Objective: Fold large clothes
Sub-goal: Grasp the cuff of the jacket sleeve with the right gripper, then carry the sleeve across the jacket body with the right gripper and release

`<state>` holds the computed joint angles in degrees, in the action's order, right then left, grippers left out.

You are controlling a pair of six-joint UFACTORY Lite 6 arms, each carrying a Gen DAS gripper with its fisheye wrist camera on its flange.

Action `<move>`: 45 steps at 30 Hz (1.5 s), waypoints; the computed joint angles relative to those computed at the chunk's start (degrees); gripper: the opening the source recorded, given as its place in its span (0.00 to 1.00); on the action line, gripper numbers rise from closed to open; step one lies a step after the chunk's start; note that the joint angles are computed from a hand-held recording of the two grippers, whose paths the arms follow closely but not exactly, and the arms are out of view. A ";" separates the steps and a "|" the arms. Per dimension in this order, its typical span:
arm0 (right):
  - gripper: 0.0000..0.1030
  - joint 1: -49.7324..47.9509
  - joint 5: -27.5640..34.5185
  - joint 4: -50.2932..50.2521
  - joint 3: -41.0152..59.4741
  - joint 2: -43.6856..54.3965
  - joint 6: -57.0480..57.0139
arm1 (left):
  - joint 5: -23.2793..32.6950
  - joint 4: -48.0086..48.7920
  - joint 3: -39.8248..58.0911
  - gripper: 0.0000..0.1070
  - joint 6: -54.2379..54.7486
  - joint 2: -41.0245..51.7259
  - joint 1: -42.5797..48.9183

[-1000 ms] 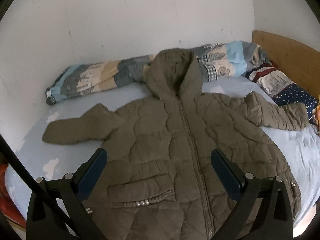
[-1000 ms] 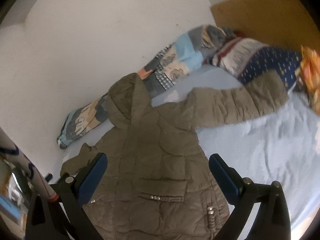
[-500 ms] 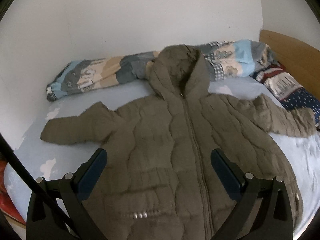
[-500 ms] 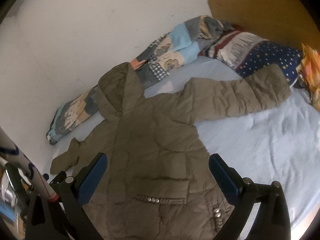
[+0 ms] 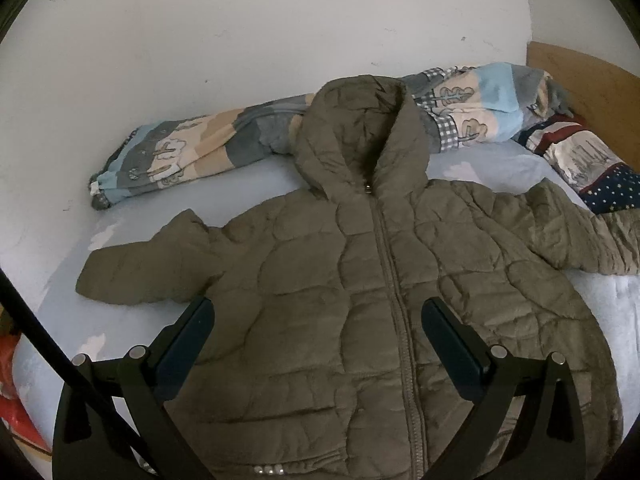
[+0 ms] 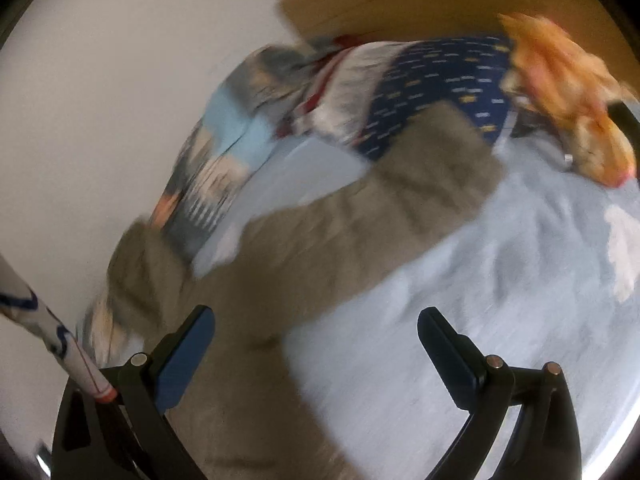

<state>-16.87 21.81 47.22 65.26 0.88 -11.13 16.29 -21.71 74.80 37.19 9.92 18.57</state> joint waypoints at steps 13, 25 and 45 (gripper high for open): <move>0.87 -22.99 9.68 22.72 10.02 17.94 -24.98 | 2.19 0.99 0.81 0.96 -0.33 2.02 -2.00; 0.76 -25.11 10.94 25.74 23.38 34.54 -28.93 | -0.03 4.04 -1.28 0.96 -2.08 2.65 -4.13; 0.13 -20.54 6.52 38.27 27.93 32.88 -38.31 | 1.64 -0.93 -0.14 0.96 2.30 3.12 -3.22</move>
